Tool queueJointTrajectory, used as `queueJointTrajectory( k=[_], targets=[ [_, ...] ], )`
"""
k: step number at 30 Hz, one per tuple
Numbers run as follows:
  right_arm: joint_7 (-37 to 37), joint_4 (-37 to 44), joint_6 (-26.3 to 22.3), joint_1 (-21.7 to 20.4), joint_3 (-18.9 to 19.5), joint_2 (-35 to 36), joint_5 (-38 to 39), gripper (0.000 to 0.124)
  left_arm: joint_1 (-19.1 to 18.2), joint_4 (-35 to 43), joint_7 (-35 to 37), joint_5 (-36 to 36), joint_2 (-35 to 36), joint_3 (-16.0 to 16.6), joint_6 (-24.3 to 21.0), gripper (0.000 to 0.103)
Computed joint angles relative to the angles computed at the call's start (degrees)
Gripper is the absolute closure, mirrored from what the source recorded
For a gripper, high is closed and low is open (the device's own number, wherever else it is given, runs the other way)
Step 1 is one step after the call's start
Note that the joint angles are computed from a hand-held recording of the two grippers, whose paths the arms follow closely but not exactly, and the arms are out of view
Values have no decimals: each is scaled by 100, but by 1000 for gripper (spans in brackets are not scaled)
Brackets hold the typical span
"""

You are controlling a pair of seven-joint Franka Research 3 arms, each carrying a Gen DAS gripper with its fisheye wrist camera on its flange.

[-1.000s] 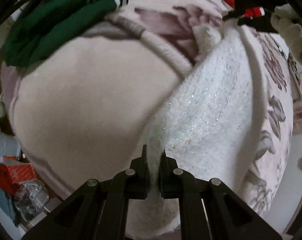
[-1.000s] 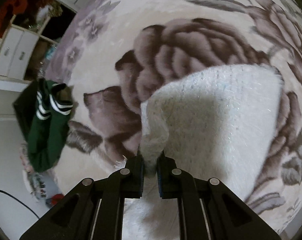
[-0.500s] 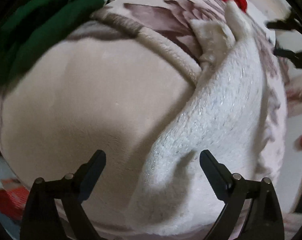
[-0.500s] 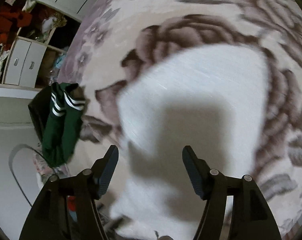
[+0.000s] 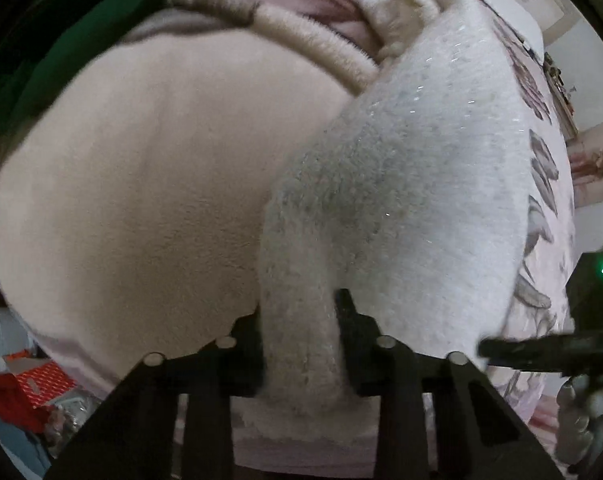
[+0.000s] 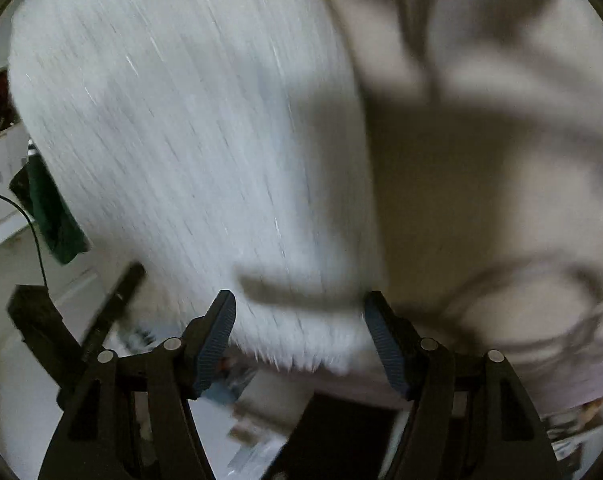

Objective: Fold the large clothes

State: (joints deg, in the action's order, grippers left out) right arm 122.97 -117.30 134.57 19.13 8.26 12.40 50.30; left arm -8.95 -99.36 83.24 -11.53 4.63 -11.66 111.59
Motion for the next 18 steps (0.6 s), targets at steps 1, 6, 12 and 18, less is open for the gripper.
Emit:
queueJointTrajectory(
  k=[1,6,12,18],
  targets=[
    [-14,-121,185,59,36,-61,31,121,8,-125,-23,-46,-161,2,25,78],
    [541,-682,112,250,3,-551,-514,124,-53,-282,-39,-81,-275,6,-417,77],
    [224,-926,-26,143,-125,-928,-414,123,-94,945,-448,177,149,-15,-1456,65],
    [657,-484,245,-77,-368,-1096,-1553,114,-113,1953,-903,717,533,-7,-1699,29]
  ],
)
